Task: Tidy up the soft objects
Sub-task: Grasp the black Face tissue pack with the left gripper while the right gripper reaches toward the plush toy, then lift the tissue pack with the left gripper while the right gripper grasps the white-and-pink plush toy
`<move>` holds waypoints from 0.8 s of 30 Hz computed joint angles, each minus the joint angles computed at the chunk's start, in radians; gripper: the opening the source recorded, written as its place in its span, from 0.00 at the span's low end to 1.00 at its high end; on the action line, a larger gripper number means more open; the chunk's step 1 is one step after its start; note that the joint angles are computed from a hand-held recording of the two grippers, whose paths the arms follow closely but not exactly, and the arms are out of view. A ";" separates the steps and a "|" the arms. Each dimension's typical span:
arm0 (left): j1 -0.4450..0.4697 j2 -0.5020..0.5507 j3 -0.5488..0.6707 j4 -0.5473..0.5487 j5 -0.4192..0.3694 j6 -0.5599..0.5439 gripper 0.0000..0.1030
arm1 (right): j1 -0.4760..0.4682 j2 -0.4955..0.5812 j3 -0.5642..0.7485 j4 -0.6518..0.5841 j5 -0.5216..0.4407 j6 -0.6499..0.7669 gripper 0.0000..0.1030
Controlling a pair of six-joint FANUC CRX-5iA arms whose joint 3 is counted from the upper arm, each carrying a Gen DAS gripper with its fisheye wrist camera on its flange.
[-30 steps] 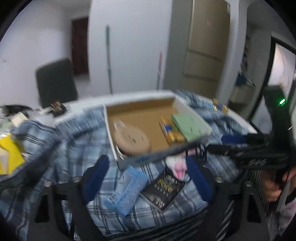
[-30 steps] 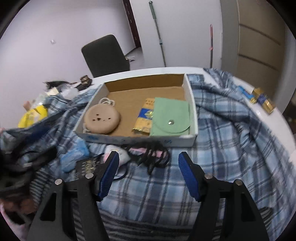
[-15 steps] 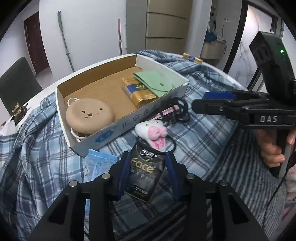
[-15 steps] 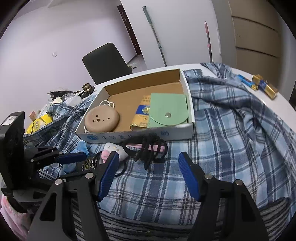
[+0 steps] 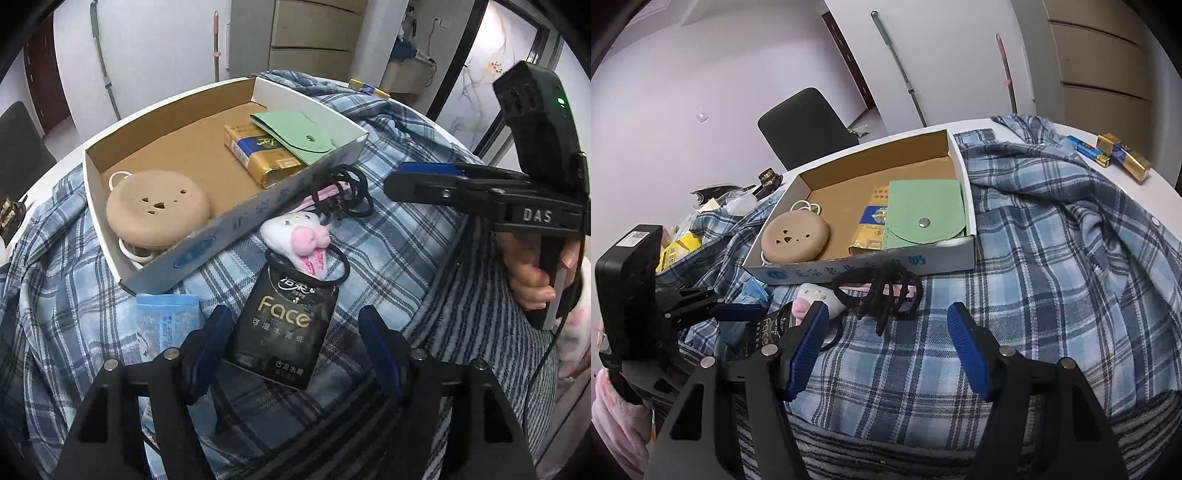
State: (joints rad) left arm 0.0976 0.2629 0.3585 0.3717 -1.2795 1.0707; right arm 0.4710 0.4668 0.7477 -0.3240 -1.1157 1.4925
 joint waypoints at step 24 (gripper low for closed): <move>-0.028 0.000 0.003 -0.035 -0.009 0.014 0.47 | 0.033 -0.042 -0.087 0.122 0.080 -0.070 0.64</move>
